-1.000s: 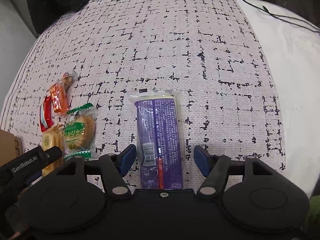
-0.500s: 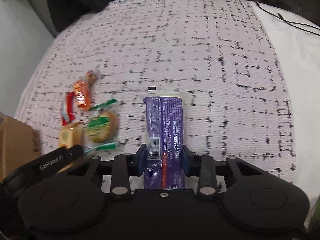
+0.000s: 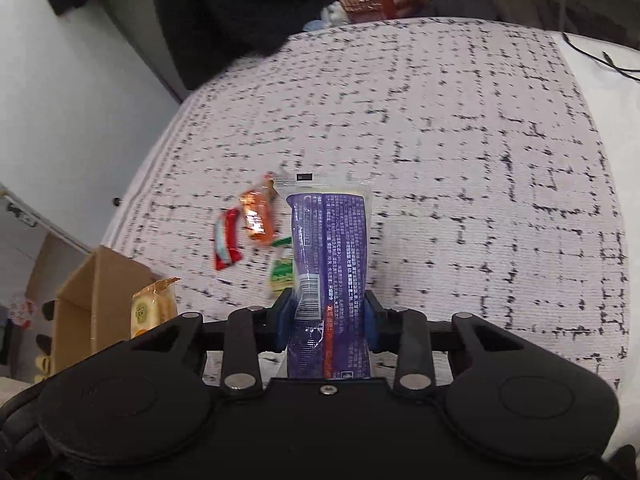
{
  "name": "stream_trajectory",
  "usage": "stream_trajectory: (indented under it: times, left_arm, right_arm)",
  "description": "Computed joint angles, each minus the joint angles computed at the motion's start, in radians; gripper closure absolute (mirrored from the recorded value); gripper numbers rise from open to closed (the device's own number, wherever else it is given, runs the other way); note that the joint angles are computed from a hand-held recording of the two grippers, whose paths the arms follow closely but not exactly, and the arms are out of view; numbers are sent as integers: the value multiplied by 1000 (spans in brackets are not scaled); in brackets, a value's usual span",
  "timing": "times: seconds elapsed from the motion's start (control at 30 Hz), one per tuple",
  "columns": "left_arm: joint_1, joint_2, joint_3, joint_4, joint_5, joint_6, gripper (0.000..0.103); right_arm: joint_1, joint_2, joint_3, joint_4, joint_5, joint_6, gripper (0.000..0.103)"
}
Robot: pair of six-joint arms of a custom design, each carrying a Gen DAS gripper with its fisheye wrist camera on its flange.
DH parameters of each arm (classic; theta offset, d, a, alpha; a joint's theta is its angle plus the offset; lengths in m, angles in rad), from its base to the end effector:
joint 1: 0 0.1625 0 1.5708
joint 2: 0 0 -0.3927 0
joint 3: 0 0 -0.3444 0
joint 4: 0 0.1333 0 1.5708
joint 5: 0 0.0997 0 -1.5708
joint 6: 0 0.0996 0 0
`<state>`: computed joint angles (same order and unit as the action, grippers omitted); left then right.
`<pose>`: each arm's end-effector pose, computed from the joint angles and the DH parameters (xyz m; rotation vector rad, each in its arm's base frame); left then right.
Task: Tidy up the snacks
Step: 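Carry both packets into the cardboard box and open both tools to release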
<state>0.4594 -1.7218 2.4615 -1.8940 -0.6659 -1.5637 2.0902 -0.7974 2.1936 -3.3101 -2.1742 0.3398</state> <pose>-0.1406 -0.3057 0.2220 -0.2929 2.3539 -1.0007 0.2928 -0.3574 0.0606 0.0947 -2.6345 0.7558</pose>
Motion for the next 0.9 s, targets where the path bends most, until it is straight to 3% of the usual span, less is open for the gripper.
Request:
stream_trajectory:
  times: [0.63,0.9]
  left_arm:
    - [-208,-169,-204,767,18,-575,68]
    - [-253,-211,-260,972,-3,-717,68]
  right_arm:
    - [43,-16,-6,-102,180,-110,69]
    - [69,-6,-17,-115,225,-127,69]
